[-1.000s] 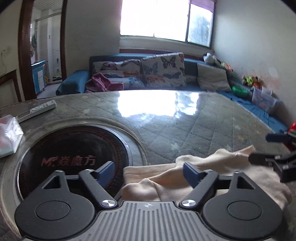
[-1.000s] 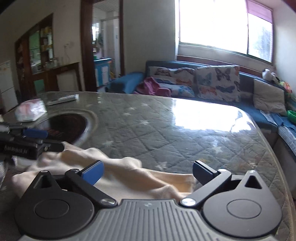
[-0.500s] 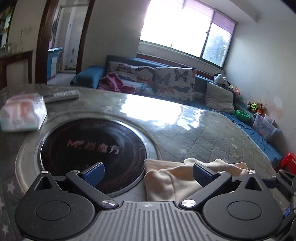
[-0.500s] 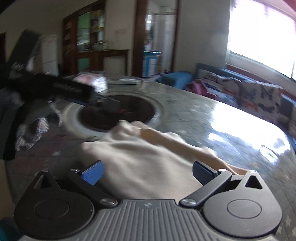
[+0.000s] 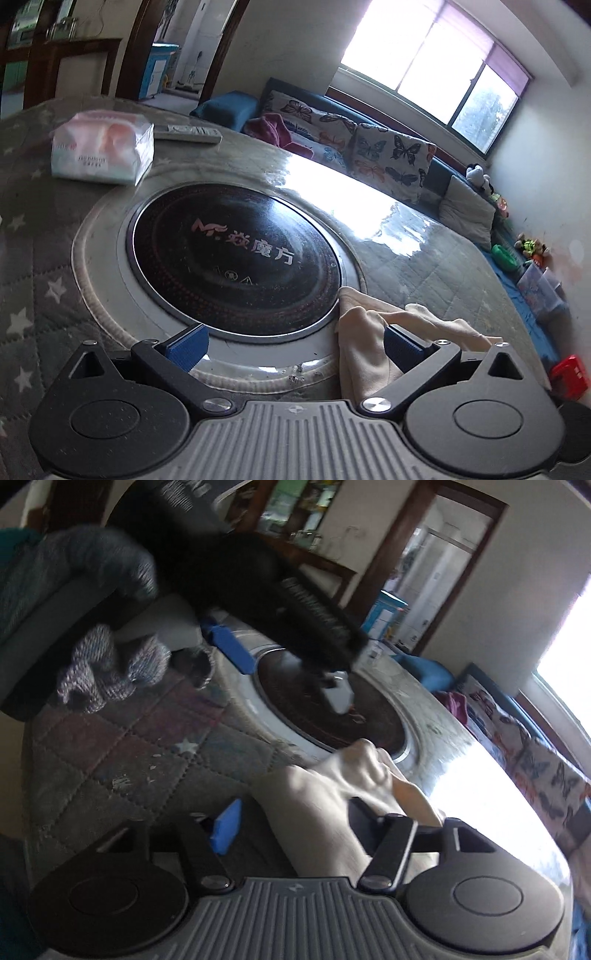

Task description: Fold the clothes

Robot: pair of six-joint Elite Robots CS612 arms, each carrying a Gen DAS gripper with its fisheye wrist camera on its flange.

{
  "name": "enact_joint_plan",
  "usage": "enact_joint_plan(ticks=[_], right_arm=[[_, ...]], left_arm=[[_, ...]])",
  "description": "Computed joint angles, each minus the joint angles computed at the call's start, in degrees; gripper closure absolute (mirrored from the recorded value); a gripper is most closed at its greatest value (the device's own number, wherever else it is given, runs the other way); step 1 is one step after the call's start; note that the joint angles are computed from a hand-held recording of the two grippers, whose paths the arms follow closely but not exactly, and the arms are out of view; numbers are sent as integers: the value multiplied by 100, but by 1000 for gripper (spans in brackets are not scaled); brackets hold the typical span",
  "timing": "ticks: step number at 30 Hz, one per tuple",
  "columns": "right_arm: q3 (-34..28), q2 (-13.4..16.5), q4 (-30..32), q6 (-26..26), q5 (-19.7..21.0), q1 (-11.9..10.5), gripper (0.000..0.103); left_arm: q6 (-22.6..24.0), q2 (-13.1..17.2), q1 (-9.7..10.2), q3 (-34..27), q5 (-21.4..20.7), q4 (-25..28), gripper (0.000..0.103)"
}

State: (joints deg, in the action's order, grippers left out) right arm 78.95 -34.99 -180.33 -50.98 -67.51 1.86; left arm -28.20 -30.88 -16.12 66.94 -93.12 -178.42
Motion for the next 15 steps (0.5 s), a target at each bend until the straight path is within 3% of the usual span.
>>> enact_joint_plan(ticks=[2, 7, 10, 15], right_arm=[[-53, 29, 68, -46, -28, 30, 52], [-173, 80, 194, 155, -24, 56, 81], [-237, 42, 372, 724, 300, -46, 87], [-297, -29, 508, 1559, 785, -209, 89]], left_arm=[[-81, 12, 24, -7, -148, -14, 1], [-502, 62, 85, -61, -582, -59, 1], [-888, 123, 124, -137, -878, -120, 1], [-1515, 273, 162, -350, -1365, -191, 1]])
